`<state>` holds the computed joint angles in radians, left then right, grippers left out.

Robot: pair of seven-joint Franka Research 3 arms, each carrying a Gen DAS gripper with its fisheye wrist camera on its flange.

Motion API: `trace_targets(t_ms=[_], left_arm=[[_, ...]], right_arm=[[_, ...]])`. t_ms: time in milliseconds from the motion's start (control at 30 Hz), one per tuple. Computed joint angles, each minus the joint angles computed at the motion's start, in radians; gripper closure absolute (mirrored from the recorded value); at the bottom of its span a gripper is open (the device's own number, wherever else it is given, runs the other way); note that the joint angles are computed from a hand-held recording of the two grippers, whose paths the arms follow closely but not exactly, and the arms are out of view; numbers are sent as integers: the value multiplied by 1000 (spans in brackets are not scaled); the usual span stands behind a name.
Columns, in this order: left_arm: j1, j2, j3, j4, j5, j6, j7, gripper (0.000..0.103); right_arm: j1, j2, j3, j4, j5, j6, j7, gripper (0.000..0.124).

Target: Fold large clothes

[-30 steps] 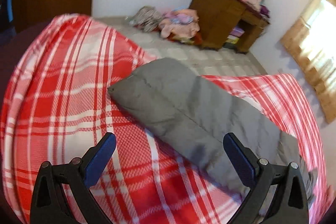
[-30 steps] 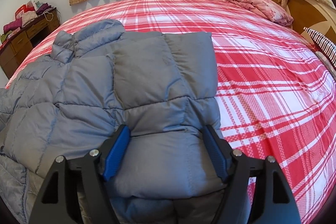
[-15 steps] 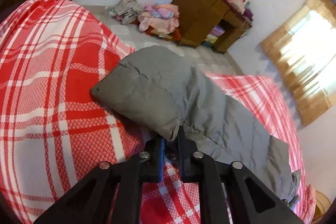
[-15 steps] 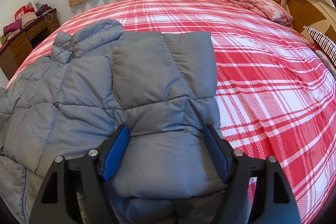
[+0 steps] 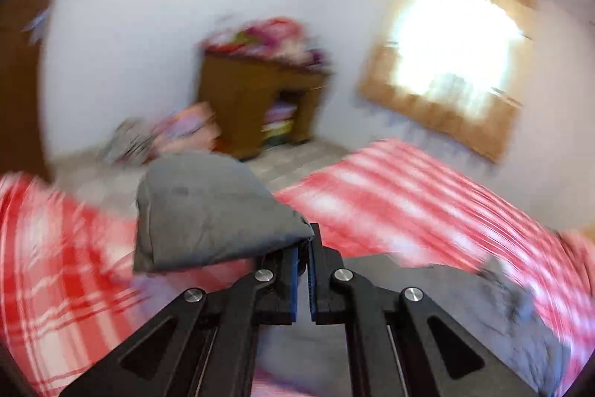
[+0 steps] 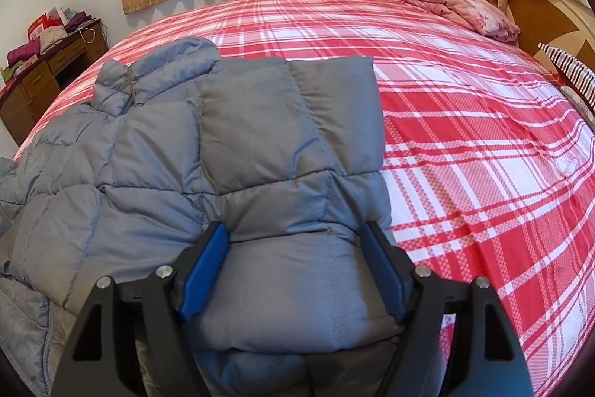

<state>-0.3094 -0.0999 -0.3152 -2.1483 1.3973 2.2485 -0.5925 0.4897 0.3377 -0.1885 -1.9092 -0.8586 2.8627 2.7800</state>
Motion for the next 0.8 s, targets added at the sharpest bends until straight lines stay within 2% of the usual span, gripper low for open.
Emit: trace_targets(t_ms=[100,200,333,433,500,567,633,800], left_arm=[[-34,116,-17,155,103,60,98,100],[-98,265,-13,337,194,148,200,100],[-179,473,-5,570,186,268,394,100],[-218,601,-19,693,41,292,610,100],[-210,674,-57,748,-140,285,793,99],[-162,719,-115,755,-326,322,921,99],[-112,737,-160,733,-469,356,996,99],[-119,635,-123,600,-530,433,986,99]], right_arm=[[1,1,0,2,3,2,1,46],[2,1,-1,2,3,1,1,46],[1,0,-4,-1,4,12,3,46],[2,0,-7,-5,6,22,5,46],[3,0,-9,-5,9,24,5,46],[5,0,-11,-5,10,24,3,46],[6,0,-13,-6,10,25,4,46],[4,-1,-12,-8,17,29,-4,45]])
